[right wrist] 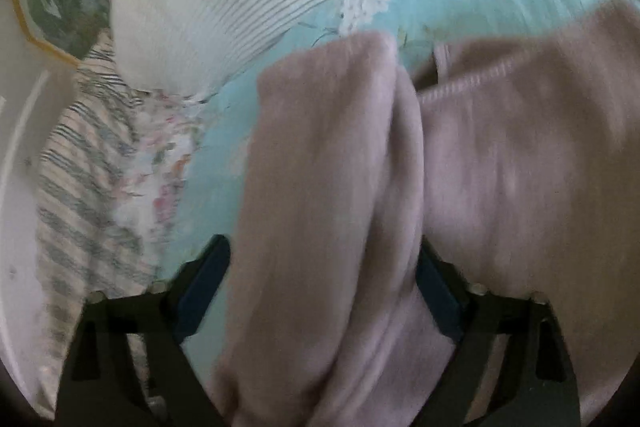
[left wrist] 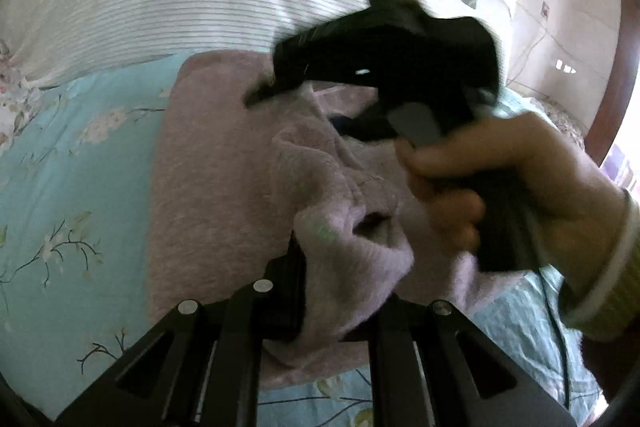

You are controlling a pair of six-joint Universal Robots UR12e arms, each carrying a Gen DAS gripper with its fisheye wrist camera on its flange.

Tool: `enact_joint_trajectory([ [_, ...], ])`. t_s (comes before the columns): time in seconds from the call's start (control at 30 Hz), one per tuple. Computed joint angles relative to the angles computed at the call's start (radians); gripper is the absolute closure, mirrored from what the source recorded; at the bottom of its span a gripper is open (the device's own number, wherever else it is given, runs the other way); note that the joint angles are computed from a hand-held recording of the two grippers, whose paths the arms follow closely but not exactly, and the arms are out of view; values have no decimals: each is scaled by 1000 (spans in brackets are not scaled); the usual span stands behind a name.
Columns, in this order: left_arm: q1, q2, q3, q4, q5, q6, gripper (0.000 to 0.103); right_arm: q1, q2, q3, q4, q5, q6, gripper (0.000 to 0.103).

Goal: Fold small clothes
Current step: 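Grasp the folded shirt end with the left gripper while the right gripper grasps it, fold again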

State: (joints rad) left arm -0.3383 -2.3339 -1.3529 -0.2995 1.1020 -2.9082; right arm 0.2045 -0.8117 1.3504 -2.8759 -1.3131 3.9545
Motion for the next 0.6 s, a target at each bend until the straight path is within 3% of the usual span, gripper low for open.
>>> enact_joint_trajectory([
  [0.03, 0, 3, 0, -2, -7, 2, 94, -2, 0, -2, 2, -1, 2, 86],
  [0.13, 0, 21, -6, -1, -43, -1, 94, 0, -34, 40, -97, -43, -15, 87],
  [0.23, -3, 49, -26, 5, -124, -16, 94, 9, -99, 113, -175, -129, -70, 87],
  [0.3, -13, 48, -15, -34, -177, -15, 94, 4, -144, 177, -205, -173, -60, 87],
  [0.5, -52, 29, 13, -171, -199, 28, 94, -25, -197, 301, -151, -213, 31, 88],
  [0.6, -61, 35, -3, -164, -176, 34, 94, -33, -201, 334, -179, -202, 46, 88],
])
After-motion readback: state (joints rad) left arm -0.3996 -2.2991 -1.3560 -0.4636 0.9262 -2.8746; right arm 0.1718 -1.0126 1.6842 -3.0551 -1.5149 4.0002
